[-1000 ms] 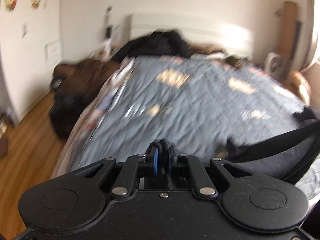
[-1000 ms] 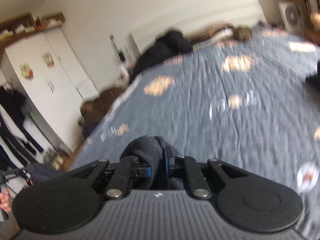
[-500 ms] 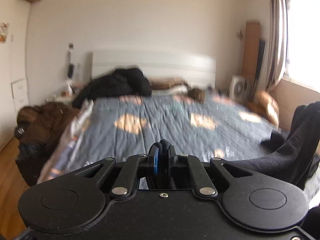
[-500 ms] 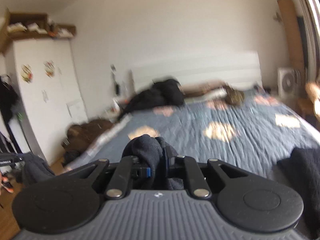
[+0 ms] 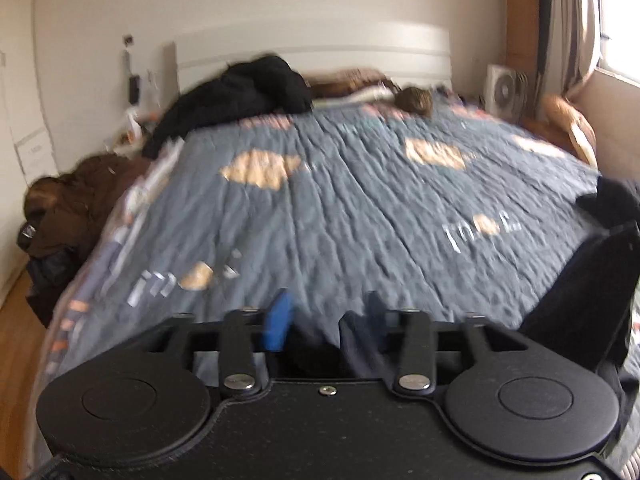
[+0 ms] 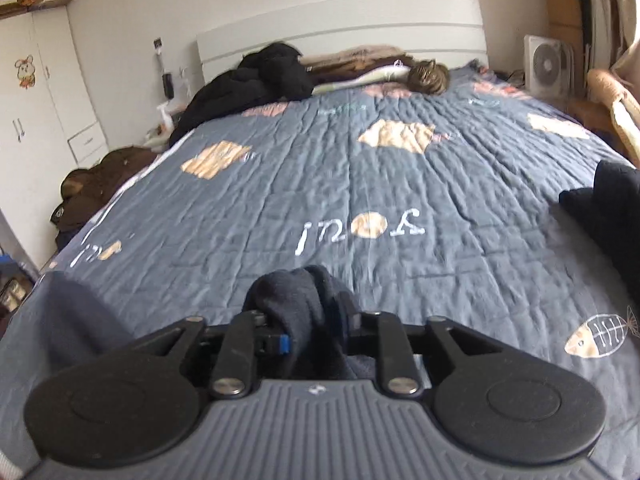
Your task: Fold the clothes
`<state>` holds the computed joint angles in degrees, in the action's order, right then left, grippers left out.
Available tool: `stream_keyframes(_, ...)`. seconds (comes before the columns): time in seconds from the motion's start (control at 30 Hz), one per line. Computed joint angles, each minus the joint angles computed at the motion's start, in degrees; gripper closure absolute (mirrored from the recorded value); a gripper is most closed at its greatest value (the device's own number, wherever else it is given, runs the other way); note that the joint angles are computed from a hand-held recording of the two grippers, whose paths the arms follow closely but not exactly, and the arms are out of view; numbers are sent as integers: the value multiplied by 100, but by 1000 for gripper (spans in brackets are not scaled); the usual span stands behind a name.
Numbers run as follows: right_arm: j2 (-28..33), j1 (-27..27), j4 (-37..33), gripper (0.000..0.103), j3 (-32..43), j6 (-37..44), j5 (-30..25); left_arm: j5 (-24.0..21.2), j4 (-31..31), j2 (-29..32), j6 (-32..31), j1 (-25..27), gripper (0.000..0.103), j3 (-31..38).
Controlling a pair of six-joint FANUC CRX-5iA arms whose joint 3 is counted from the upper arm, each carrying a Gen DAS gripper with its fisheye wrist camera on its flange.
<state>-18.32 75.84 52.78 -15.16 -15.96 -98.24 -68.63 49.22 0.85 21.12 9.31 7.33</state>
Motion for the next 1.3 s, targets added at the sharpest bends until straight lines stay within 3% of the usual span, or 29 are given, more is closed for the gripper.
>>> stream_keyframes(0.1, -78, 256, -36, 68, 147, 85, -243, -599, -29, -125, -480, 202, 50, 82)
stream_keyframes(0.23, -139, 620, -12, 60, 301, 240, -556, -1389, 35, -705, -1745, 491, 47, -523)
stream_keyframes(0.3, -104, 701, 50, 47, 353, 305, -819, -1813, 6, -977, -2315, 577, 45, -881)
stream_keyframes(0.4, -106, 752, 5, 40, 406, 317, -1150, -2255, -226, -1327, -3012, 537, 45, -1355)
stream_keyframes(0.53, -122, 1126, -33, 35, 473, 425, -1471, -2282, -629, -1671, -3695, 366, 45, -1879)
stream_keyframes(0.7, -160, 1790, -450, 31, 563, 1064, -1004, -2379, -1000, -1564, -4008, 194, 45, -1898)
stream_keyframes(0.87, 82, 2003, -957, 31, 604, 1867, -501, -2512, -1321, -1440, -4252, 101, 45, -1747)
stream_keyframes(1.17, 179, 2087, -1137, 31, 427, 1414, -140, -1750, -2001, -1702, -4990, -504, 45, -2210)
stream_keyframes(1.23, 169, 2172, -1139, 31, 355, 1337, -155, -1677, -2178, -1601, -4834, -630, 50, -2143)
stream_keyframes(1.3, 191, 2214, -1155, 31, 323, 1365, -171, -1789, -2418, -1397, -4551, -751, 99, -1934)
